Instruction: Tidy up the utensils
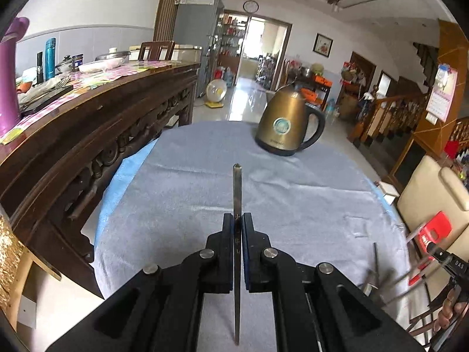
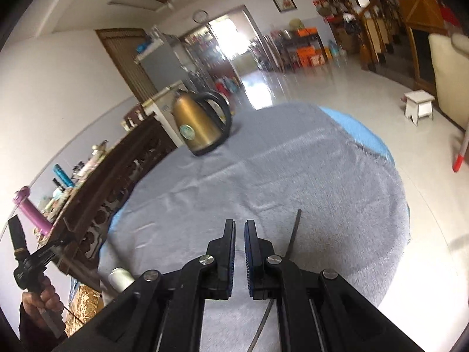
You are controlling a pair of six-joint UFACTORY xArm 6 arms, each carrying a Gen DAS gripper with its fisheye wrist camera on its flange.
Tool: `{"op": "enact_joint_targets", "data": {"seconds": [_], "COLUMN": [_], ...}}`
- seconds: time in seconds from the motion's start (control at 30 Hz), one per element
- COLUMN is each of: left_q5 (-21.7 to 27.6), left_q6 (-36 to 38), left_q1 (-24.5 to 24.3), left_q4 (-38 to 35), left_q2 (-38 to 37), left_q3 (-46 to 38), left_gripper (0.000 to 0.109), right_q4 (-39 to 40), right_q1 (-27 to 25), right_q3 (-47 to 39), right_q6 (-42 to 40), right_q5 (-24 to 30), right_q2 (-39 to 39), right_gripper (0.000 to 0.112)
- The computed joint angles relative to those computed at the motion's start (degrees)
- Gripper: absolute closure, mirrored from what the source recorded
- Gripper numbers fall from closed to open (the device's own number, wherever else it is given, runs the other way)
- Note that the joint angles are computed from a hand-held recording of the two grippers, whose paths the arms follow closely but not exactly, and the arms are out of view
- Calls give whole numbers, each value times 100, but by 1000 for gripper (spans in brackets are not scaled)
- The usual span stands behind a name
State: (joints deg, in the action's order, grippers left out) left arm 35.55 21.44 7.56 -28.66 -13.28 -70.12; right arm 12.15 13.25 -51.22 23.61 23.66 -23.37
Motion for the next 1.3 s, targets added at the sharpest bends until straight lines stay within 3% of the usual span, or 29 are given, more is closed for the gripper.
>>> {"op": "enact_joint_targets", "data": {"seconds": [0.1, 0.23, 0.4, 0.57, 0.73, 0.93, 1.03, 1.13, 1.3], "left_q5": [62, 52, -2, -38, -108, -234, -294, -292, -278], "left_q6": [133, 207, 206, 201, 219, 256, 217, 177, 178], "left_q1": [34, -50, -130, -173, -219, -311, -348, -356, -303], "left_q4": [-154, -152, -120, -93, -31, 8, 61, 110, 117], "left_q2": [-276, -447, -555, -653, -799, -919, -945, -991, -1073], "left_q3": [209, 322, 422, 505, 592, 686, 723, 776, 833], "left_gripper": [103, 103, 103, 103, 103, 103, 103, 103, 103], "right_q4": [-197, -607, 174, 778, 142, -759, -1150, -1165, -780], "right_q1": [126, 81, -425, -677, -624, -404, -268, -258, -404], "right_q3": [204, -9, -400, -1416, -2711, -3914, -4374, -4238, -2906], "right_q6": [87, 337, 53, -390, -24, 379, 349, 370, 355], "right_q5": [-127, 469, 975, 1836, 2823, 3836, 4255, 4127, 3075], "right_q2": [-373, -223, 720, 2011, 3134, 3920, 4217, 4148, 3204], "right_gripper": [105, 104, 101, 99, 96, 95, 102, 104, 105]}}
